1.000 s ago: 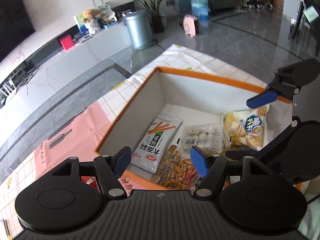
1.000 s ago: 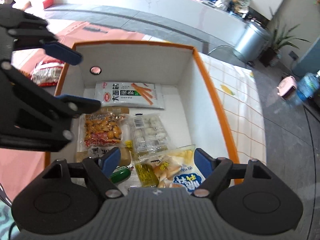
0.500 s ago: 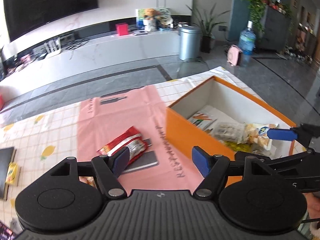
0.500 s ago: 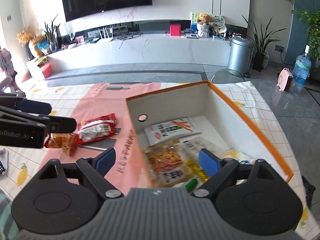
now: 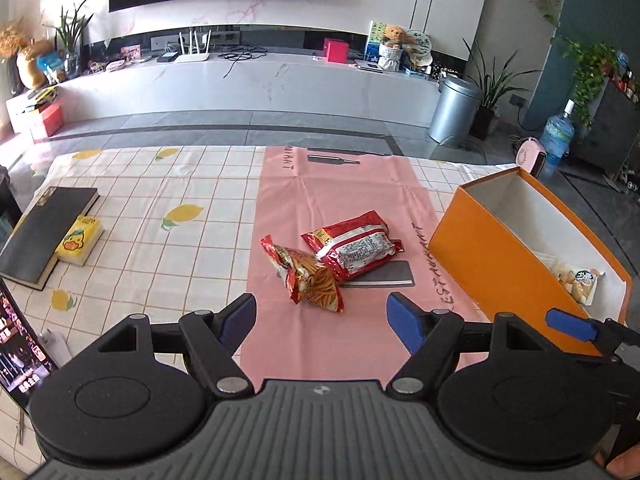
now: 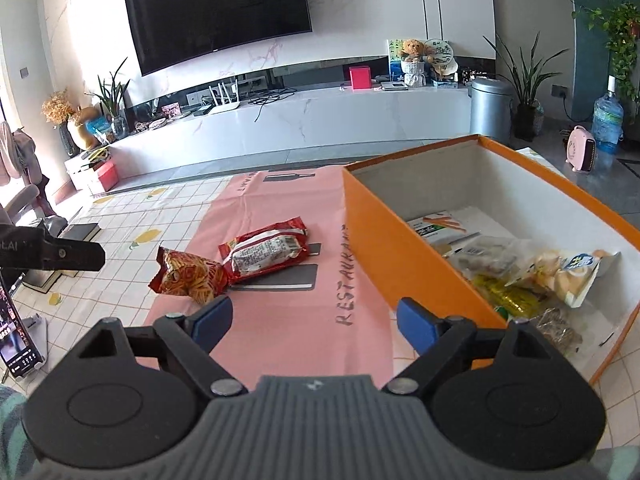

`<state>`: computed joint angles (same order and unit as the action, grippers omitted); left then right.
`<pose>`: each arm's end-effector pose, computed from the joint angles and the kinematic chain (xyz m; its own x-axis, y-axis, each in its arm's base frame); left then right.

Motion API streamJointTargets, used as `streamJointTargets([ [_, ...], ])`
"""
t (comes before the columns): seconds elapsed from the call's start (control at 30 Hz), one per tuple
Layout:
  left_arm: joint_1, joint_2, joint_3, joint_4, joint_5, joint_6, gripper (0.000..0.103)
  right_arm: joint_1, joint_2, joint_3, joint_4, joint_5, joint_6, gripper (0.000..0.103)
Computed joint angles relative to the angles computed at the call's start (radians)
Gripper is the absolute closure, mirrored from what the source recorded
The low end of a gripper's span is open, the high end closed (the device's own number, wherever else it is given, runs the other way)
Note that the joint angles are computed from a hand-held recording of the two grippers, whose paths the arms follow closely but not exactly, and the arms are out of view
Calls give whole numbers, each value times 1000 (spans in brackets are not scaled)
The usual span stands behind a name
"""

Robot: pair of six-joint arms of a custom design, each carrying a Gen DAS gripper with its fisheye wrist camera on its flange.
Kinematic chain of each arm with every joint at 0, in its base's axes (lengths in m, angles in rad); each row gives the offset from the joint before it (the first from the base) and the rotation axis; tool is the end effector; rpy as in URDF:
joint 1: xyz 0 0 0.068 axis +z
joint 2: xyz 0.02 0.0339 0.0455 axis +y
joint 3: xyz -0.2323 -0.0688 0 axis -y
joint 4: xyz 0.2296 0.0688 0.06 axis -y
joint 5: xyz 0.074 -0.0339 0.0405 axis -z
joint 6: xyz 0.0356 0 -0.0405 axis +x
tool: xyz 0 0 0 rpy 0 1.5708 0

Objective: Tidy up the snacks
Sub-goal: 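Lower both tools toward the two red snack bags on the mat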

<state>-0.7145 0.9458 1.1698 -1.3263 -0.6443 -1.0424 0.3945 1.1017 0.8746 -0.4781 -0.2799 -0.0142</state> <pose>0.1204 -0.0762 0.3200 -0.6153 -0.3803 -0.6905 -0.4213 0.8990 -0.1198 0.2128 0.0992 0.2573 -0.5903 -0.2606 -0.7639 -0.5720 0.8028 0.1682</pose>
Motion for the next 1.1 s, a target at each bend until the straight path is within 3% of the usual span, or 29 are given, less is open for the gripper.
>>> streamJointTargets([
  [0.17,61,-99,-131,111,33,11,16,80,41,-13,41,58,23,24],
  [0.4,190,-63,-235,267,104,147,17,168,178,31,92,137,-13,36],
  [0.67,468,-53,-333,468,288,266,17,216,402,188,146,173,-60,36],
  [1.0,623,11,-408,629,446,334,18,264,609,331,202,190,-95,36],
  [1.1,663,2,-432,675,502,357,27,269,647,361,213,188,-113,36],
])
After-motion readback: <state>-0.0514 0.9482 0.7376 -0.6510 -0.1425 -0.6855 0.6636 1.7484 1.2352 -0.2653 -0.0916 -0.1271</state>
